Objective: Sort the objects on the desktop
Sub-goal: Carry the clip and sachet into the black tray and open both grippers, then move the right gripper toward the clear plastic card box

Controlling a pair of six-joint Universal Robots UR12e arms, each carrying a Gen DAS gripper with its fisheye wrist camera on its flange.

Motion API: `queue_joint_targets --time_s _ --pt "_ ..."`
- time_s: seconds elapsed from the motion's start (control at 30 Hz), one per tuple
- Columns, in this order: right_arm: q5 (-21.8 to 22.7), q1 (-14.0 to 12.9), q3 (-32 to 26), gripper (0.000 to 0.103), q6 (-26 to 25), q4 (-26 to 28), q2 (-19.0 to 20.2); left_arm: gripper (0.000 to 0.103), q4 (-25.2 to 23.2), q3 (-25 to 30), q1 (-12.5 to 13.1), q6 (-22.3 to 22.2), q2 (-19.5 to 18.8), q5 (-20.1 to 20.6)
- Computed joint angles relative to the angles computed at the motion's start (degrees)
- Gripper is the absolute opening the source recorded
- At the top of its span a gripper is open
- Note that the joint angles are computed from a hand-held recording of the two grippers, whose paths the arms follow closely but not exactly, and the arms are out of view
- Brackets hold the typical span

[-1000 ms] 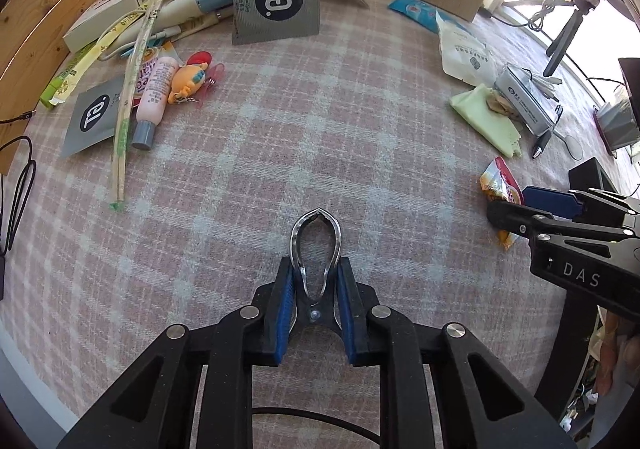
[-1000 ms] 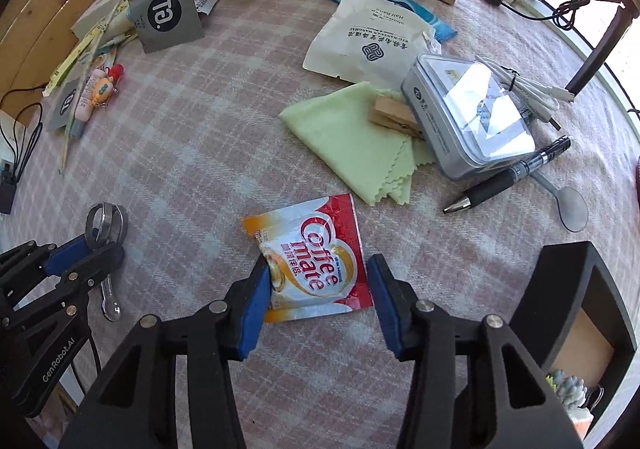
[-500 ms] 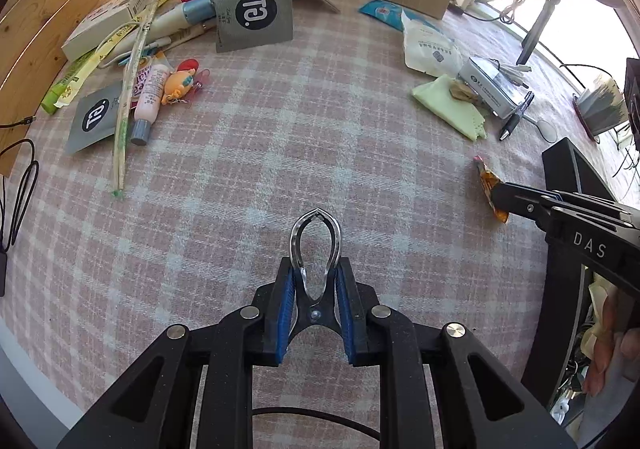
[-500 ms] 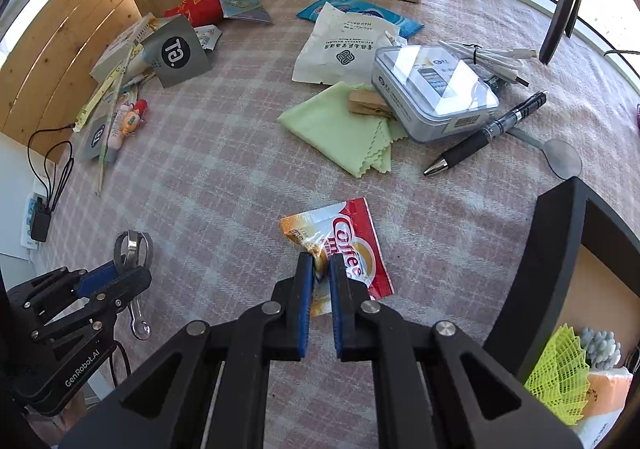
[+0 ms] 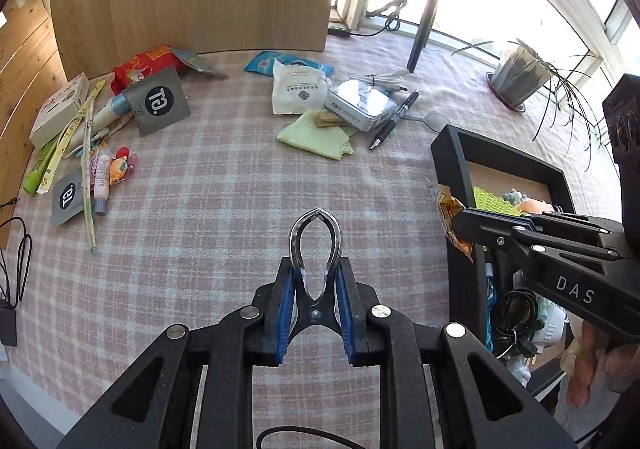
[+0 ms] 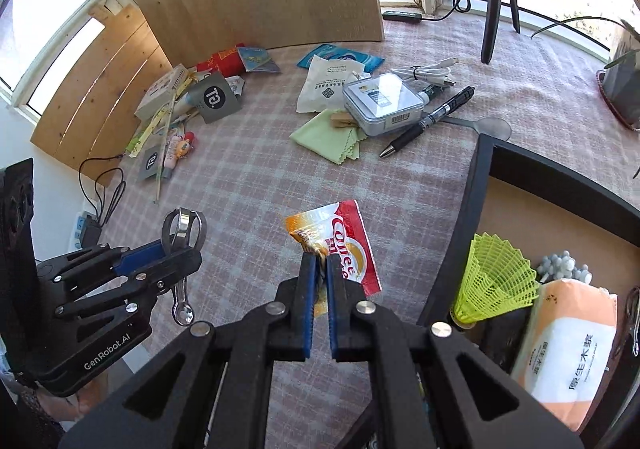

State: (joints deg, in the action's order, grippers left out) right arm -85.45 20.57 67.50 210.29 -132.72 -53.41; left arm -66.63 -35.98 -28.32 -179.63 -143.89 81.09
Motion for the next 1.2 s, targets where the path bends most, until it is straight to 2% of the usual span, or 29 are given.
queue_joint_targets --time_s 0.3,0.57,0.77,0.8,0.83,0.87,0.9,0.97,1.2 --pt "-7.13 0.27 12.23 0.006 4.09 -5.31 -9.27 0.019 3.37 -3.14 -3.76 8.46 2.37 -3.22" --pt "-13.61 -0.07 22.19 0.006 10.31 -6.34 -16.83 0.019 -0.51 0.74 -6.78 14.16 0.44 -6.27" --pt "-17.91 -0.10 27.34 0.007 15.83 -6.32 -20.48 0.021 -3.36 3.22 -8.47 17.16 -0.85 -7.93" --pt "-18.48 -0.07 27.65 0.009 16.12 -5.88 -20.80 0.025 -5.01 4.74 -8.64 17.11 -1.59 -7.89" --pt "-18.51 -0.11 27.70 0.014 16.66 -4.88 -20.99 0.035 -6.27 5.94 -8.72 16.90 -2.17 -7.91" --pt "-18.90 -0.08 27.73 0.028 17.68 -4.08 -21.13 0.037 -5.88 5.87 -8.68 16.46 -2.18 -8.22" --pt "-19.62 0.04 27.88 0.047 18.71 -4.00 -21.23 0.037 -5.21 5.47 -8.67 16.05 -1.99 -7.90" --pt "-20.77 0.31 28.14 0.062 19.44 -4.73 -21.32 0.037 -5.17 5.53 -8.54 15.78 -1.94 -7.65" --pt "-19.56 0.63 26.16 0.062 17.63 -5.76 -19.70 0.037 -2.79 3.10 -7.06 14.46 -0.59 -6.80"
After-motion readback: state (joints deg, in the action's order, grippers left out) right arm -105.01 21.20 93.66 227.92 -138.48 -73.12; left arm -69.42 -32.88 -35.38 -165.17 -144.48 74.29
